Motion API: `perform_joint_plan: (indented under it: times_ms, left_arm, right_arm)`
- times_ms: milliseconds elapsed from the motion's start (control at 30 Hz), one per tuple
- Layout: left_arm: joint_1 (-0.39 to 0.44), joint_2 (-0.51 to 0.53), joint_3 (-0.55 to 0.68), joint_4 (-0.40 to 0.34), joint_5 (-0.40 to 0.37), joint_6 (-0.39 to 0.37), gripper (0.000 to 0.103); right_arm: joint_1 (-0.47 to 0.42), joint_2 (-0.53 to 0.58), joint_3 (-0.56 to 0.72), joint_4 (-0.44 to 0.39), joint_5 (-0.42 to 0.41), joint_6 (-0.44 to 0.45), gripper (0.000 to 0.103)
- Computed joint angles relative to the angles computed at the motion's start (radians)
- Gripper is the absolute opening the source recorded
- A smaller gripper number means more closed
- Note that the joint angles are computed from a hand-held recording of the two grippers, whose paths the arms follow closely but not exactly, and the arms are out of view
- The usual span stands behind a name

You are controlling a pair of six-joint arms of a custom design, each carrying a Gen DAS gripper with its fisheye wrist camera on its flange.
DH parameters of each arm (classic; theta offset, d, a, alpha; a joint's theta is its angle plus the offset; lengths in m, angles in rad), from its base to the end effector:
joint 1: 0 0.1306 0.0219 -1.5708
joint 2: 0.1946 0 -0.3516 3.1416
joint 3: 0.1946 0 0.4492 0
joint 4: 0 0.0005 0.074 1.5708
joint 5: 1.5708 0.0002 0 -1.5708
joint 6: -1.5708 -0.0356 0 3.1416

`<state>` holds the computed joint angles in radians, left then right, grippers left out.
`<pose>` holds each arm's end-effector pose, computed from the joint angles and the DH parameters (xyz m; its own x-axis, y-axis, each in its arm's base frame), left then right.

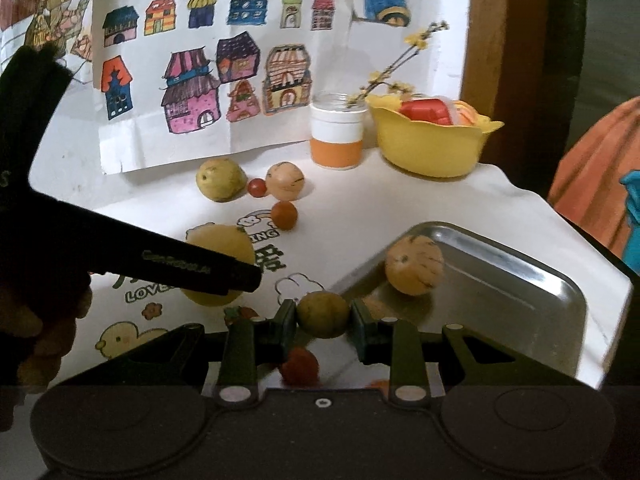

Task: Organize fruits
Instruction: 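Carry the yellow fruit with the left gripper while the right gripper carries the brown fruit over the tray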

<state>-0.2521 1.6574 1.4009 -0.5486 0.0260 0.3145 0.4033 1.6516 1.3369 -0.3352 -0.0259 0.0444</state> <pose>0.6095 -0.1585 0.2753 -0.7464 -0.1271 -0.6532 0.0378 0.9719 -0.2322 0.5809 0.2483 0.2634 -0.5378 -0.2777 -0.7961 -0.4356 0.8999 -0.0197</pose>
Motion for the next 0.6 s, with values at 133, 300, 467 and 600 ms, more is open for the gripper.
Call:
perform_joint_plan:
  times_ms: [133,300,467,600]
  left_arm:
    - [-0.016,-0.032,-0.031,0.007,0.007,0.001,0.060]
    - [-0.038,-0.063,-0.059,0.007,0.011,-0.004,0.060]
    - [-0.058,-0.091,-0.089,0.015,0.012,-0.006,0.060]
    - [-0.076,-0.115,-0.116,0.016,0.013,-0.011,0.060]
  right_arm:
    - [-0.007,-0.049,-0.056,0.006,0.023,-0.020,0.031]
    - [-0.018,-0.098,-0.118,0.006,0.041,-0.040,0.031]
    - [-0.023,-0.138,-0.170,0.011,0.054,-0.056,0.031]
    - [-0.022,-0.165,-0.203,0.013,0.059,-0.071,0.031]
